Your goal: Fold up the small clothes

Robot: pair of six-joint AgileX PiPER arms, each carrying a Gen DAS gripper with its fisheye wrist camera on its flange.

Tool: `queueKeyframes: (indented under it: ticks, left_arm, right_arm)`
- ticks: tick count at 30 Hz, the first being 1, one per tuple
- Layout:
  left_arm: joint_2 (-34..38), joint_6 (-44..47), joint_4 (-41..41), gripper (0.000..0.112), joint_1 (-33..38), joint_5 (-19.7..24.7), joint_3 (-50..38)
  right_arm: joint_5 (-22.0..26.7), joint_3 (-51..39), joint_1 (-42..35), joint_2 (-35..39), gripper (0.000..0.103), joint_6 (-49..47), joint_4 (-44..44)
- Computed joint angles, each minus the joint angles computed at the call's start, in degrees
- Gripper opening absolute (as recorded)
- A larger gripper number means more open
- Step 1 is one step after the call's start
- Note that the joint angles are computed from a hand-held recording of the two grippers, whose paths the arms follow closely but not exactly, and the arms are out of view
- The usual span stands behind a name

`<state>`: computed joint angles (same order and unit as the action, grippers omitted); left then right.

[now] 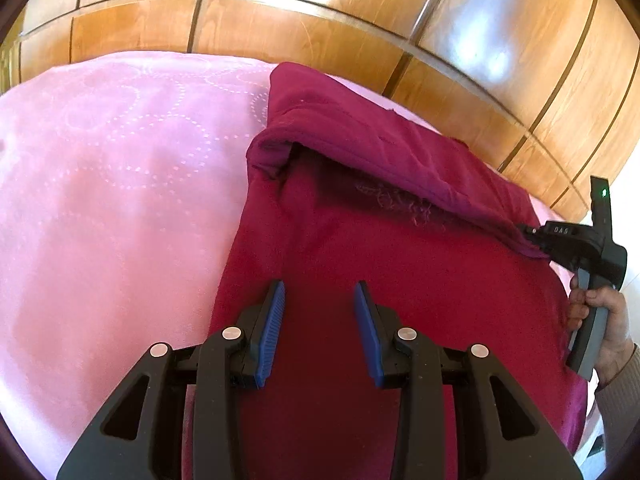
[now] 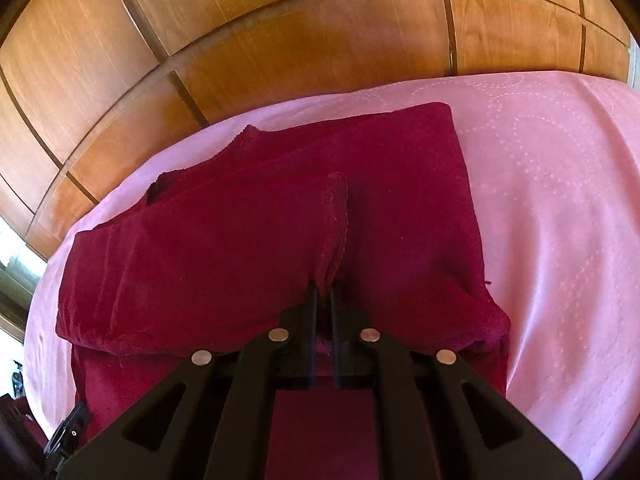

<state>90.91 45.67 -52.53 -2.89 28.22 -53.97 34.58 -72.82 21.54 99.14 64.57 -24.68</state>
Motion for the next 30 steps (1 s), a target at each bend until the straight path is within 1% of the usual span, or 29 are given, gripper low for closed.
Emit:
queueKeyframes:
  ticks: [1, 2, 3, 4, 5, 6, 7, 9, 12, 14, 15, 16, 17, 18, 19, 20, 21, 22, 23, 24, 25, 26, 28, 29, 30]
  left_arm:
    - [-0.21, -1.63, 1.49, 0.035, 0.35, 1.33, -1.12]
    - [-0.51, -0.98, 0.77, 0.035, 1.16, 2.59, -1.84]
    - [-0.99, -0.09, -0.45, 0.035, 2.14, 3.47, -2.64]
    - [-1.05, -0.01, -0.93, 0.035, 2.94, 4.34, -3.76]
    - [-0.56, -0.16, -1.58, 0.035, 4.02, 5.97, -5.89]
    - [-0.06, -0.49, -1.77, 0.035, 4.25, 6.44, -7.25]
    - [0.75, -0.94, -1.51, 0.035, 4.19, 6.54, -9.08]
    - [3.22, -3.09, 0.77, 0.035, 2.92, 5.6, -13.66]
    - [7.4, -3.52, 1.16, 0.035, 0.72, 5.39, -19.8]
    - [11.28, -6.61, 4.09, 0.035, -1.5, 4.69, -25.06]
    - [13.32, -8.06, 5.55, 0.035, -2.29, 5.13, -27.89]
    - [15.48, -10.61, 7.72, 0.035, -3.23, 5.19, -30.73]
    - [18.37, -13.87, 10.03, 0.035, -4.12, 5.97, -34.58]
    - [20.28, -15.18, 11.09, 0.035, -4.45, 6.9, -37.11]
    - [22.44, -18.02, 14.05, 0.035, -5.14, 7.37, -40.1]
    - [25.31, -22.79, 19.31, 0.035, -6.23, 6.83, -43.51]
    - [28.21, -26.51, 23.63, 0.035, -6.73, 8.42, -47.25]
    - [30.47, -29.24, 26.93, 0.035, -6.94, 9.81, -49.89]
    - [33.24, -30.13, 27.95, 0.035, -6.43, 10.48, -51.43]
    - [34.2, -29.37, 26.67, 0.035, -5.81, 10.73, -51.7]
    - [33.62, -26.32, 23.1, 0.035, -5.12, 9.24, -49.81]
    - [32.59, -24.74, 21.54, 0.035, -4.75, 8.48, -48.13]
    - [29.58, -24.62, 21.44, 0.035, -4.77, 6.51, -44.75]
    - [28.65, -23.29, 19.96, 0.035, -4.53, 5.68, -43.56]
    - [26.93, -20.07, 16.49, 0.035, -4.07, 3.94, -41.41]
  right_arm:
    - [-0.03, 0.02, -0.61, -0.37, 0.008, -1.72, 0.77]
    - [0.26, 0.42, -0.79, -1.3, 0.009, -2.79, 0.83]
    - [-0.12, 1.65, -1.2, -2.51, 0.014, -3.11, 0.58]
    - [0.43, 2.68, -0.83, -4.39, 0.031, -2.62, 0.03]
    - [0.44, 3.89, -0.61, -6.06, 0.044, -1.19, -1.41]
    - [1.58, 4.31, 1.04, -7.55, 0.051, 2.4, -5.15]
    - [1.85, 5.23, 1.48, -9.25, 0.051, 3.7, -7.1]
    - [1.94, 4.19, 1.87, -9.95, 0.051, 1.78, -6.11]
    - [3.68, -0.46, 3.14, -6.53, 0.052, -1.58, -5.26]
    - [4.7, -4.2, 3.67, -3.29, 0.052, -3.81, -4.84]
    - [5.08, -5.62, 3.94, -1.75, 0.052, -4.3, -5.31]
    - [5.38, -7.65, 3.88, 0.21, 0.054, -5.61, -4.53]
    - [5.38, -9.08, 3.82, 1.93, 0.055, -6.5, -3.96]
    - [5.62, -10.7, 3.96, 4.04, 0.057, -7.1, -4.04]
    - [6.4, -12.11, 4.06, 5.74, 0.061, -7.77, -4.29]
    - [7.83, -13.9, 4.21, 7.95, 0.063, -8.2, -5.18]
    - [9.38, -15.13, 4.38, 9.95, 0.07, -8.01, -6.49]
    - [10.23, -15.62, 4.47, 11.91, 0.072, -7.92, -8.0]
    - [9.01, -14.58, 4.66, 12.32, 0.073, -6.86, -9.57]
    - [7.59, -12.83, 5.27, 12.01, 0.074, -3.75, -12.72]
    - [8.25, -12.97, 5.79, 12.15, 0.073, -2.92, -13.86]
    - [9.01, -12.92, 6.25, 12.05, 0.073, -2.41, -14.78]
    - [8.79, -12.32, 6.52, 11.93, 0.074, -1.27, -15.86]
    - [8.56, -12.1, 6.43, 11.77, 0.074, -1.28, -15.74]
    - [8.17, -11.64, 6.36, 11.53, 0.074, -1.06, -15.82]
